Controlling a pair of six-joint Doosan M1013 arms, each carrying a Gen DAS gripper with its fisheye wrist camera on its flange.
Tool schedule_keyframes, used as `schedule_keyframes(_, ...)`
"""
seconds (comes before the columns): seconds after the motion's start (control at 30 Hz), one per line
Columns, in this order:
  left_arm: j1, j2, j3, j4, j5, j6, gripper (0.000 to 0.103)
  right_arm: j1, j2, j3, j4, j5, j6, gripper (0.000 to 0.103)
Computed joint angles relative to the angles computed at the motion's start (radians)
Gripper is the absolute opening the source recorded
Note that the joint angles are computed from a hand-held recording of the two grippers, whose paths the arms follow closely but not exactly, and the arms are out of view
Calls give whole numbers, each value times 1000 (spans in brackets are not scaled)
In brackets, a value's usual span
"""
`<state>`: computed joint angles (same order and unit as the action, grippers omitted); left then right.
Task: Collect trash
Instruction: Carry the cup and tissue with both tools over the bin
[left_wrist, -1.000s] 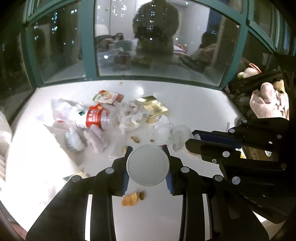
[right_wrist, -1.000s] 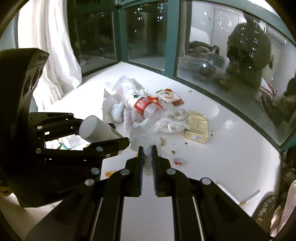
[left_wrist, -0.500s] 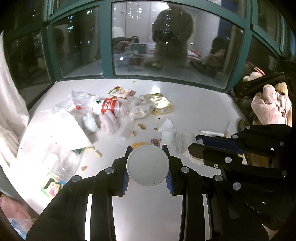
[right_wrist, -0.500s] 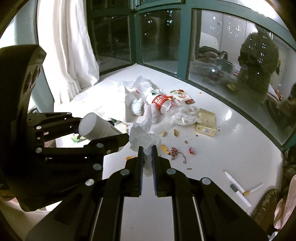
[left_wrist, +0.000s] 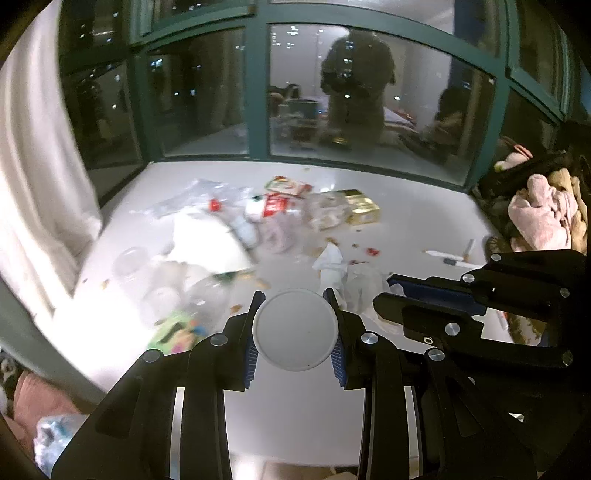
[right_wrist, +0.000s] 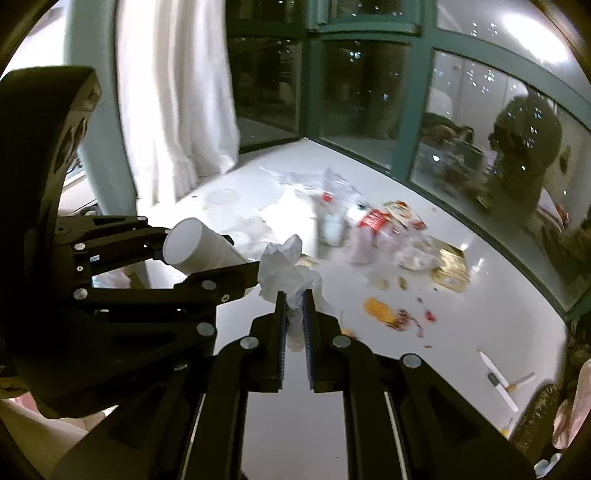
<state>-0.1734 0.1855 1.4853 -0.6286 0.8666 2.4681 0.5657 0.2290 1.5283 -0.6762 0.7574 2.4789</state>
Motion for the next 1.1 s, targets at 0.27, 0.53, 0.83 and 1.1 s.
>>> schedule_keyframes(0.27,125,-24,19,-33,28,61,30,87,77,-110,-5,37,7,10)
schedule_keyframes(0.53,225,-45,49,-37,20,97,30,148,147,-201,19,41,-19,10)
schedule_keyframes(0.83,306,-80,101,66,-33,-68,30,166,204,-283,252,9,-318,10)
schedule_keyframes(1.1,327,-117,137,237,-75,-254,30,174,228,-311,452,-23,-530,10)
